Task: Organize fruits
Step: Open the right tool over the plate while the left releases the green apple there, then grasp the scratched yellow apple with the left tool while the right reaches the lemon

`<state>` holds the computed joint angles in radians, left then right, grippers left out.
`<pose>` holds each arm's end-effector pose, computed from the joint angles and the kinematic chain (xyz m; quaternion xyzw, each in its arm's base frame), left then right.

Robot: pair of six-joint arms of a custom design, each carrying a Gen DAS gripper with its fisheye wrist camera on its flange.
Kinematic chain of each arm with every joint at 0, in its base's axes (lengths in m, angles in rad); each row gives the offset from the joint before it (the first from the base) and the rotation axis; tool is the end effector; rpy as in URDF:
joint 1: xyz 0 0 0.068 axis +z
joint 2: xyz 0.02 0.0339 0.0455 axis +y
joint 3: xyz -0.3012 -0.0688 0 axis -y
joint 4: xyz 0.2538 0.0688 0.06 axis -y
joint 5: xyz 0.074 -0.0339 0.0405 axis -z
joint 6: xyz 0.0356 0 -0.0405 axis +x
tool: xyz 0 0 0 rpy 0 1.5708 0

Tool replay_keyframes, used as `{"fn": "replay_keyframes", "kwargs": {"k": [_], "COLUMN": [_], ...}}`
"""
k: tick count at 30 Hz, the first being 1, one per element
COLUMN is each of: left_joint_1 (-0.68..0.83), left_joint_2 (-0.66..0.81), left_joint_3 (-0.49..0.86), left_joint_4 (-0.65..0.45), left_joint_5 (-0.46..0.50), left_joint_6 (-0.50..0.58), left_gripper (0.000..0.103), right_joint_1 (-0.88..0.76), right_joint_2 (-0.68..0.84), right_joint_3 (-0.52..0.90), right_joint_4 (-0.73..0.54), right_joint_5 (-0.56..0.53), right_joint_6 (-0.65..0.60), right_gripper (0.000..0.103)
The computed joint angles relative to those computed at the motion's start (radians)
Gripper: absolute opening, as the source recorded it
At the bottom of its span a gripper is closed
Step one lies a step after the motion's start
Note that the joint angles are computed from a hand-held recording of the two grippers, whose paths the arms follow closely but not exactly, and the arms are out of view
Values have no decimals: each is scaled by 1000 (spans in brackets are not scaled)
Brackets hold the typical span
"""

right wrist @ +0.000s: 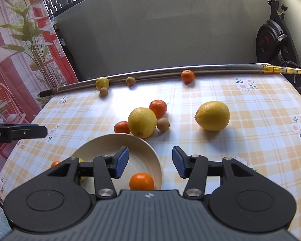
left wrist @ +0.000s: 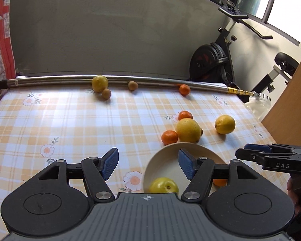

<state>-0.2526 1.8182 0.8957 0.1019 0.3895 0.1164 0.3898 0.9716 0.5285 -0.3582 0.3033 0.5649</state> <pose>0.3527 -0.1050 0.1612 0.2372 0.8844 -0.2041 0.3464 0.1708 0.0587 0.2301 0.1366 0.9078 0.0461 0.3939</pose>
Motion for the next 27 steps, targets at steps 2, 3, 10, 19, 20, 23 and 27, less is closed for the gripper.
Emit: {"fn": "replay_keyframes", "kwargs": {"k": [2, 3, 10, 19, 20, 23, 27], "left_joint_1": [29, 42, 116, 141, 133, 116, 81], "left_joint_2": [-8, -11, -6, 77, 90, 123, 198], "left_joint_3": [18, 26, 96, 201, 211, 253, 346], "left_joint_4": [-6, -6, 1, -13, -5, 1, 13], "left_joint_5": [-5, -9, -42, -74, -99, -132, -161], "left_joint_6": [-8, -11, -57, -157, -147, -132, -169], "left_gripper": [69, 69, 69, 69, 69, 69, 69], "right_joint_1": [-27, -46, -135, -210, -220, -250, -300], "right_joint_2": [-10, -15, -42, -12, -5, 17, 57], "right_joint_3": [6, 7, 13, 27, 29, 34, 39], "right_joint_4": [-6, -7, 5, 23, 23, 39, 76], "right_joint_5": [-5, -7, -7, 7, 5, -9, -45], "right_joint_6": [-19, -31, -50, -87, -101, -133, -173], "right_gripper": [53, 53, 53, 56, 56, 57, 57]}}
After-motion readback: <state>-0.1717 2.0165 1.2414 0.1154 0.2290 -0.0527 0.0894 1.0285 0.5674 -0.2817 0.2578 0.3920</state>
